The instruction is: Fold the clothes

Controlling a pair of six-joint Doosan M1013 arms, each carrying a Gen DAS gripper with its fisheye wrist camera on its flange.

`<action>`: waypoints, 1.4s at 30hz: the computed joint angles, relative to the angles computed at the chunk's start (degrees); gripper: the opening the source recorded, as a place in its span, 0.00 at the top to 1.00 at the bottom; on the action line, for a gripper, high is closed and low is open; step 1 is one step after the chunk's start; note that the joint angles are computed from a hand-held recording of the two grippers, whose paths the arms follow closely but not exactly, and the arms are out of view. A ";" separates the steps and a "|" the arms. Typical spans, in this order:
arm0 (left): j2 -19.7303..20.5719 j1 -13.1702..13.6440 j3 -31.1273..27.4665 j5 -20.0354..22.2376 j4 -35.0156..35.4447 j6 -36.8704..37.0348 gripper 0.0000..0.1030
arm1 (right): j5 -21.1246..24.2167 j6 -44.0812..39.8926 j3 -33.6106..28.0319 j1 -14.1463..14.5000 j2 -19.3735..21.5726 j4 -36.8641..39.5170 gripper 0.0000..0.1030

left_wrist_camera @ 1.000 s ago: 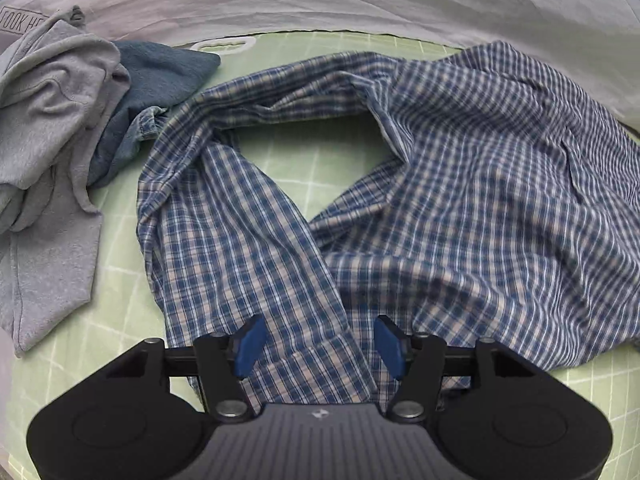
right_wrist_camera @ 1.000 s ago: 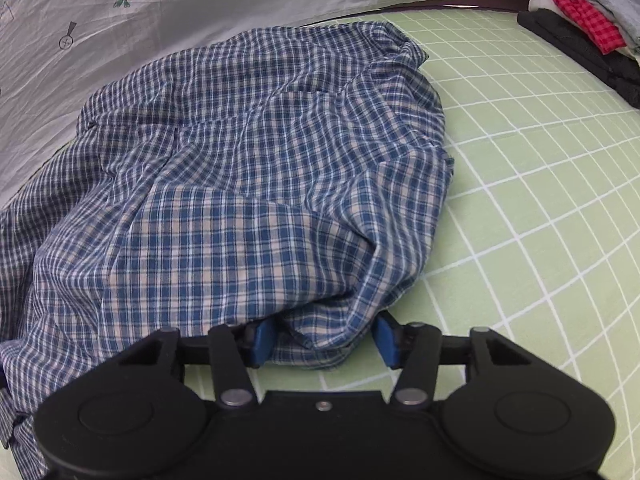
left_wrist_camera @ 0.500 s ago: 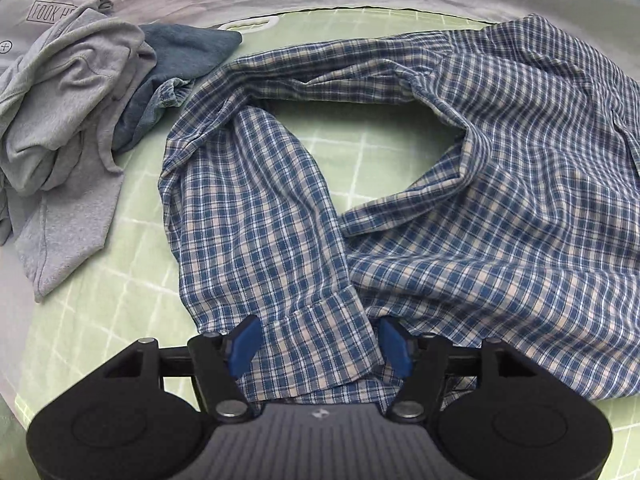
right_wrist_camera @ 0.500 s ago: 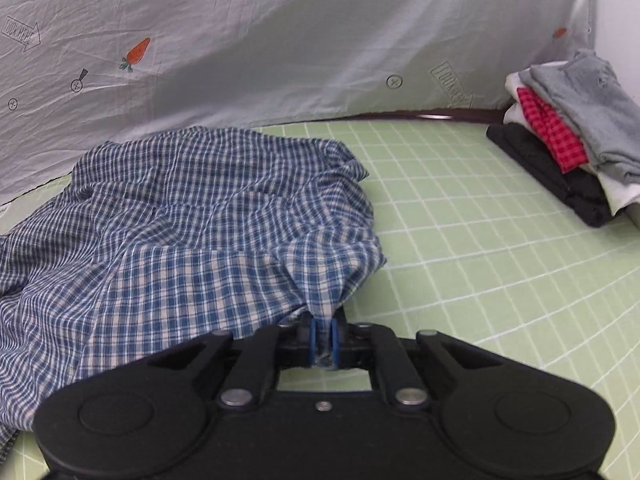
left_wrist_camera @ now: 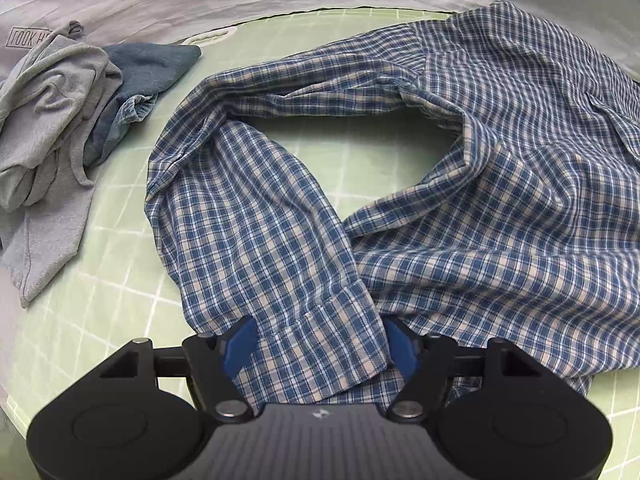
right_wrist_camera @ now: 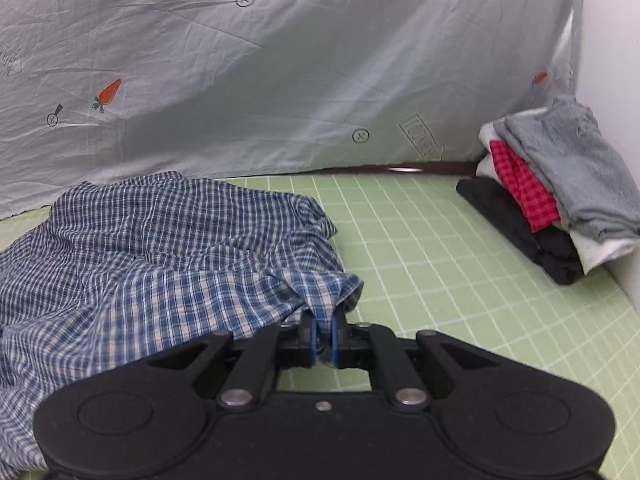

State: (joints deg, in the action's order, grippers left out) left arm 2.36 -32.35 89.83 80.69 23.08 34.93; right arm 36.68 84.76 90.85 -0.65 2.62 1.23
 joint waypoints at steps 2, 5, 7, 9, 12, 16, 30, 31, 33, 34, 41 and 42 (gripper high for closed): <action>-0.18 0.66 0.09 -0.52 -1.03 -0.74 0.30 | 0.84 0.30 0.40 -0.51 -0.34 1.27 0.93; -0.64 1.41 0.10 -2.00 -1.56 -0.38 0.31 | 0.50 -0.14 -0.15 -0.46 -0.11 2.39 0.93; -0.90 1.64 -0.21 -3.38 -1.06 0.50 0.31 | -0.42 -0.13 -0.74 -0.09 0.25 2.87 0.93; -1.09 1.75 -0.67 -6.14 -0.07 2.08 0.31 | -1.26 0.65 -1.33 0.50 0.93 2.28 0.93; -0.86 2.51 -1.50 -11.15 -1.56 7.17 0.31 | -0.78 2.36 -2.34 1.31 2.08 1.75 0.93; 1.32 2.89 -3.14 -14.51 -3.06 14.56 0.31 | 0.55 1.51 -3.59 2.19 3.28 2.80 0.93; 4.22 8.29 -8.86 -21.46 -0.83 10.43 0.97 | 3.60 -9.66 -13.61 3.75 10.50 9.92 0.93; 4.37 8.91 -9.33 -22.20 0.87 8.26 0.97 | 2.70 -11.07 -15.17 4.33 11.49 10.60 0.93; 5.14 10.55 -10.01 -23.07 4.98 0.95 0.96 | 0.44 -13.02 -18.27 5.44 13.66 12.34 0.93; 5.88 11.36 -10.26 -22.64 6.73 -2.62 0.94 | -0.66 -13.51 -19.39 5.91 14.60 13.78 0.93; 7.37 12.86 -10.53 -14.92 6.35 -9.10 0.60 | 1.66 -13.72 -21.86 7.92 17.05 16.87 0.59; 6.63 12.27 -9.53 -15.00 6.11 -8.41 0.48 | 1.59 -14.20 -20.45 7.90 16.29 17.20 0.56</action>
State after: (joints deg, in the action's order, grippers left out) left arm 8.99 -20.07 80.30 65.70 29.19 26.52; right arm 38.27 70.56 70.40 7.24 18.91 18.43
